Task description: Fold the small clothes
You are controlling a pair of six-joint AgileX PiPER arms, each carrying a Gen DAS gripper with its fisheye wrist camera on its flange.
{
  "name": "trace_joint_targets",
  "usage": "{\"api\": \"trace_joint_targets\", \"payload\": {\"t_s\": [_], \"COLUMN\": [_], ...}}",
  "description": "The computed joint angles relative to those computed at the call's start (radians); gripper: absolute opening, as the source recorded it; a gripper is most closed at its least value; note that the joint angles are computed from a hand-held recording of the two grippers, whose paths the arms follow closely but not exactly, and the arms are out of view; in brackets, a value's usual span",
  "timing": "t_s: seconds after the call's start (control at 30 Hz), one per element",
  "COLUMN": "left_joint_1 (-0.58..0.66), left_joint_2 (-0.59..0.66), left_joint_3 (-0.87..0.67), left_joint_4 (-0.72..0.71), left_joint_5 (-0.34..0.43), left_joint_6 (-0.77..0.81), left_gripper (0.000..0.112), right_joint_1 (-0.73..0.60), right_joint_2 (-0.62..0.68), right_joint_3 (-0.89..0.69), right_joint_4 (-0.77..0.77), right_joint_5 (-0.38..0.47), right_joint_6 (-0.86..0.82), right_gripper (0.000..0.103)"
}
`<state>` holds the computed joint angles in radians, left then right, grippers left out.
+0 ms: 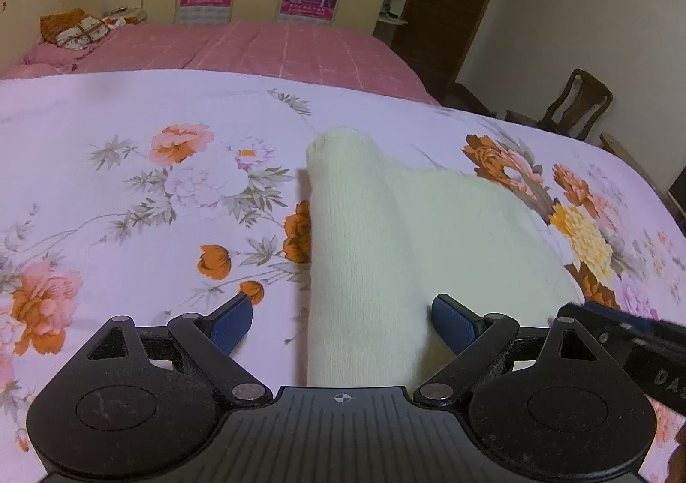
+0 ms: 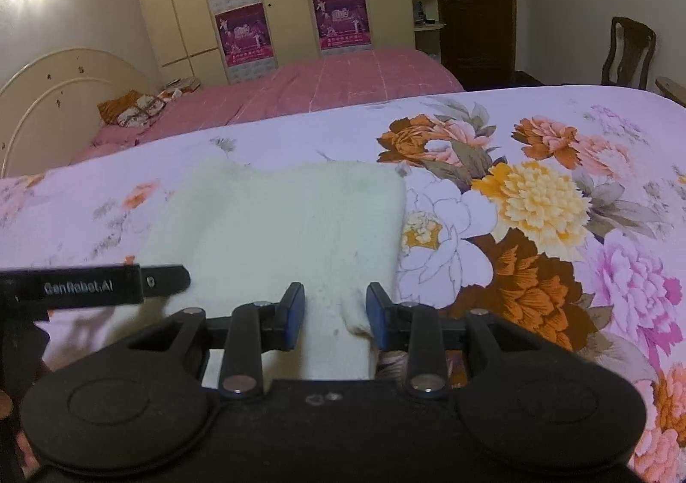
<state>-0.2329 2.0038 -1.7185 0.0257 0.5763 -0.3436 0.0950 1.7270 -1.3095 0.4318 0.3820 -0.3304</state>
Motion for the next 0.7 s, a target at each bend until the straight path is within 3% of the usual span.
{"api": "trace_joint_targets", "payload": {"t_s": [0.47,0.7], "left_joint_1": [-0.028,-0.039], "left_joint_2": [-0.095,-0.152], "left_joint_3": [0.164,0.279], "left_joint_4": [-0.007,-0.013], "left_joint_5": [-0.007,-0.065], "left_joint_6": [0.013,0.034], "left_gripper": [0.09,0.09], "right_joint_1": [0.0,-0.033], "right_joint_2": [-0.112,-0.151], "right_joint_3": [0.168,0.24], "right_joint_4": [-0.004,0.051], "right_joint_5": [0.023,0.047], "right_joint_6": [-0.019,-0.066], "right_gripper": [0.034,0.039]}}
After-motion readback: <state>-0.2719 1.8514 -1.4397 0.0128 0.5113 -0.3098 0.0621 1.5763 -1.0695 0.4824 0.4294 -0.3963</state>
